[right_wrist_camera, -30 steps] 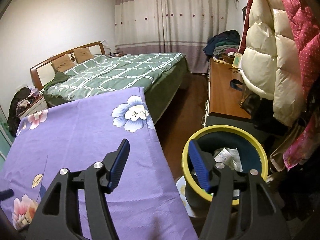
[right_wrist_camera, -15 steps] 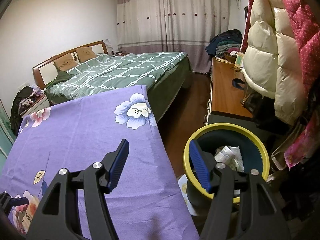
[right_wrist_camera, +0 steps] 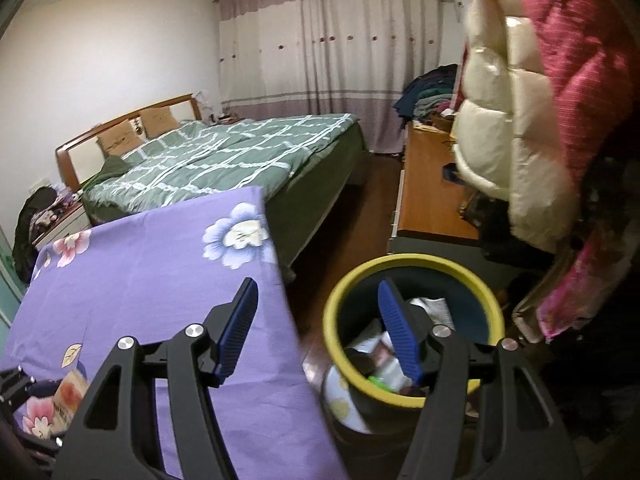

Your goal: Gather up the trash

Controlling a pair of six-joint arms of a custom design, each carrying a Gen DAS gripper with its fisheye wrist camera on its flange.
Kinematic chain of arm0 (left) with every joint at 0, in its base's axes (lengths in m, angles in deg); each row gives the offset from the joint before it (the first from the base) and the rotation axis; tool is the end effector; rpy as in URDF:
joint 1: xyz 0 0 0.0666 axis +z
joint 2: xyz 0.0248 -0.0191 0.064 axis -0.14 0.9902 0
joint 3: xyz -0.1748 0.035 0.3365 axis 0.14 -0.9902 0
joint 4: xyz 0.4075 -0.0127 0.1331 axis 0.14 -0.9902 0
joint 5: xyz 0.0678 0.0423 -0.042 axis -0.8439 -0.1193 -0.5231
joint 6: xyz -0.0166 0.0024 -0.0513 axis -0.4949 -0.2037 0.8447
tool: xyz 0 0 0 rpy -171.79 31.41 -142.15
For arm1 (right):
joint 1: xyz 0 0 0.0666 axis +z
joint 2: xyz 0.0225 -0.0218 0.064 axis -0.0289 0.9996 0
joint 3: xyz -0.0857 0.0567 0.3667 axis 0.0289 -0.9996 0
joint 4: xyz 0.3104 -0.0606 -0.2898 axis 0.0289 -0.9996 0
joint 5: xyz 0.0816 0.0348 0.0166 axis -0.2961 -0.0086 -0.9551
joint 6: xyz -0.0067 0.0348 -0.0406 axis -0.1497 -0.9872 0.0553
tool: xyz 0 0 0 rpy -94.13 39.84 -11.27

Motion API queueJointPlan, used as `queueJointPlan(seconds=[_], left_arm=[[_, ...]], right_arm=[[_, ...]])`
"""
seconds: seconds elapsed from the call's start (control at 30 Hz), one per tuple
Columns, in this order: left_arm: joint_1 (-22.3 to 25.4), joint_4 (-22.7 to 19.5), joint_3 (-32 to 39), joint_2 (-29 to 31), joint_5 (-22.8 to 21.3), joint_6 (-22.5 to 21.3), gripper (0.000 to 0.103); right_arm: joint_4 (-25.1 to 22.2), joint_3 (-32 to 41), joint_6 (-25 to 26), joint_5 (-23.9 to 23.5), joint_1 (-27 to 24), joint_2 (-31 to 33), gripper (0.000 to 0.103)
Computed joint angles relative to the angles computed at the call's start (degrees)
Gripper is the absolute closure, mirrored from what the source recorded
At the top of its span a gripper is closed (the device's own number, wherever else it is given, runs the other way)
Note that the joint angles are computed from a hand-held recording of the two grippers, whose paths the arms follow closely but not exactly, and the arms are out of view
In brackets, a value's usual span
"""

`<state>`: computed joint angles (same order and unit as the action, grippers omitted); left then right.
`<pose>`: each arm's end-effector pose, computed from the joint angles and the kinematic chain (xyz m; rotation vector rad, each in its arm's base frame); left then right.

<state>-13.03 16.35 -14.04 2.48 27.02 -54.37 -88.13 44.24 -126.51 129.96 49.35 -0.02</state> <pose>0.3448 -0.0424 0.3954 0.8548 2.3800 -0.2747 0.2781 0.2991 0.4205 0.4196 2.1199 -0.1254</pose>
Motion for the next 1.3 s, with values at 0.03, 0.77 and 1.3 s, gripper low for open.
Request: queueJointPlan(seconds=[0.03, 0.77, 1.3], left_arm=[[-1.8, 0.3, 1.1, 0.8, -0.1, 0.6, 0.037], [-34.9, 3.6, 34.3, 38.6, -8.9, 8.1, 0.016], [-22.0, 18.0, 13.4, 9.9, -5.6, 19.2, 0.005]], right_arm=[[-0.9, -0.5, -0.7, 0.4, 0.0, -0.9, 0.043], [-28.4, -10.8, -25.9, 6.7, 0.3, -18.5, 0.041], [-20.0, -9.2, -17.4, 5.9, 8.7, -15.8, 0.03]])
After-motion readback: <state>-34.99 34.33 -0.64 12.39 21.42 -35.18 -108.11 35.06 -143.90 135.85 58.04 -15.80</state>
